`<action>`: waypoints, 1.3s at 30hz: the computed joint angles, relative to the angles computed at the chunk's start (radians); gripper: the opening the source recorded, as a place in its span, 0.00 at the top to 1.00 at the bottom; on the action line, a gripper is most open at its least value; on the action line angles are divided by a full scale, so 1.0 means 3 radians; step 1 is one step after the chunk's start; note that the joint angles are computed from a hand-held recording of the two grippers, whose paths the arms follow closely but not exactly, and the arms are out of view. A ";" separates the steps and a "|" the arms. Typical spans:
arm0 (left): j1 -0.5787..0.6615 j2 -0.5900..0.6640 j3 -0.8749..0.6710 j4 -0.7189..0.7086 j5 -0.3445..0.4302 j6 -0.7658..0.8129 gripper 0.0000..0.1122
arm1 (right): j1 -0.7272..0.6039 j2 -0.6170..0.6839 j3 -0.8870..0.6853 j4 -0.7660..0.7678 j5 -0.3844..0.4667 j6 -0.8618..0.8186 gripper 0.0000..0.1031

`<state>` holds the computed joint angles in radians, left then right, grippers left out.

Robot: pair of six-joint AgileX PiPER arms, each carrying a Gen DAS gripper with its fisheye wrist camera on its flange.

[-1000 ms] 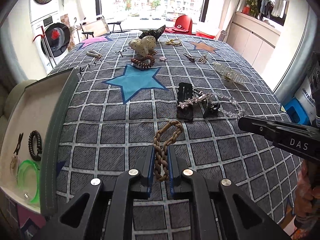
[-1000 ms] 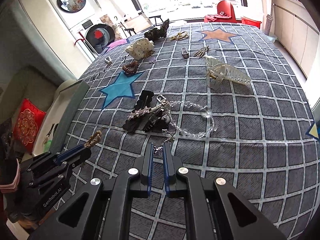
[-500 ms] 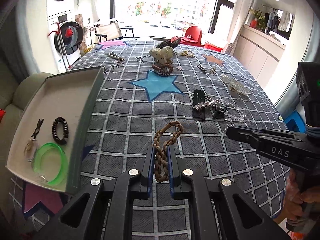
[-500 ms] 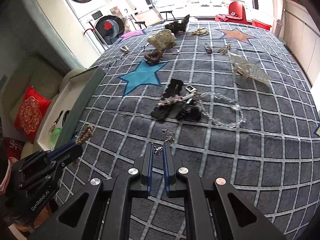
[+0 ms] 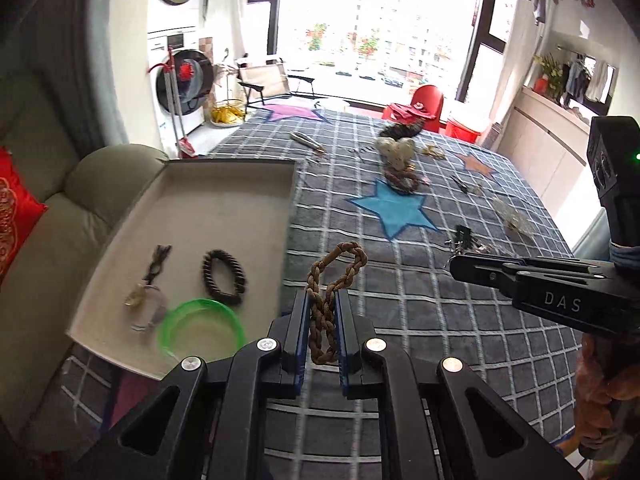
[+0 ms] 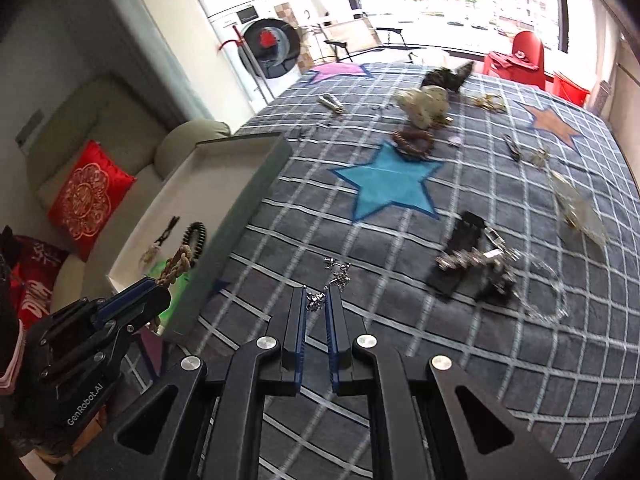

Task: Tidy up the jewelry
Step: 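Carry the braided bracelet and silver charm over the tray and lower them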

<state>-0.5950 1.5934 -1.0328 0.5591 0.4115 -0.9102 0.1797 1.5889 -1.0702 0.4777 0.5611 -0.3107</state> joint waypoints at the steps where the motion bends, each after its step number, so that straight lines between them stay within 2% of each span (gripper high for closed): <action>1: 0.0059 -0.0026 0.0013 0.0023 0.0015 0.0000 0.87 | 0.0050 0.0028 -0.0057 -0.0033 0.0006 0.0038 0.90; 7: 0.0487 -0.0073 0.0015 -0.0018 0.0032 0.0217 0.87 | 0.0362 0.0350 -0.0609 -0.0142 0.0153 0.0175 0.90; 12: 0.0791 0.0079 -0.0097 0.0021 0.0083 0.0291 0.87 | 0.0535 0.0703 -0.1099 -0.0136 0.0310 0.0229 0.90; 18: 0.1147 0.0477 -0.0503 -0.0448 0.0124 0.0835 0.87 | 0.0690 0.1238 -0.1798 -0.0332 0.0520 0.0406 0.90; 22: 0.1319 0.0891 -0.0980 -0.0845 0.0277 0.1318 0.87 | 0.0737 0.1560 -0.2224 -0.0427 0.0650 0.0492 0.90; 25: 0.1402 0.1172 -0.1307 -0.1154 0.0417 0.1638 0.87 | 0.0755 0.1849 -0.2601 -0.0487 0.0808 0.0554 0.90; 36: 0.1463 0.1917 -0.2215 -0.1473 0.0921 0.2053 0.87 | 0.0796 0.2649 -0.3718 -0.0640 0.1310 0.0721 0.90; 39: 0.1437 0.1954 -0.2253 -0.1396 0.0944 0.2028 0.87 | 0.0797 0.2777 -0.3881 -0.0643 0.1396 0.0742 0.90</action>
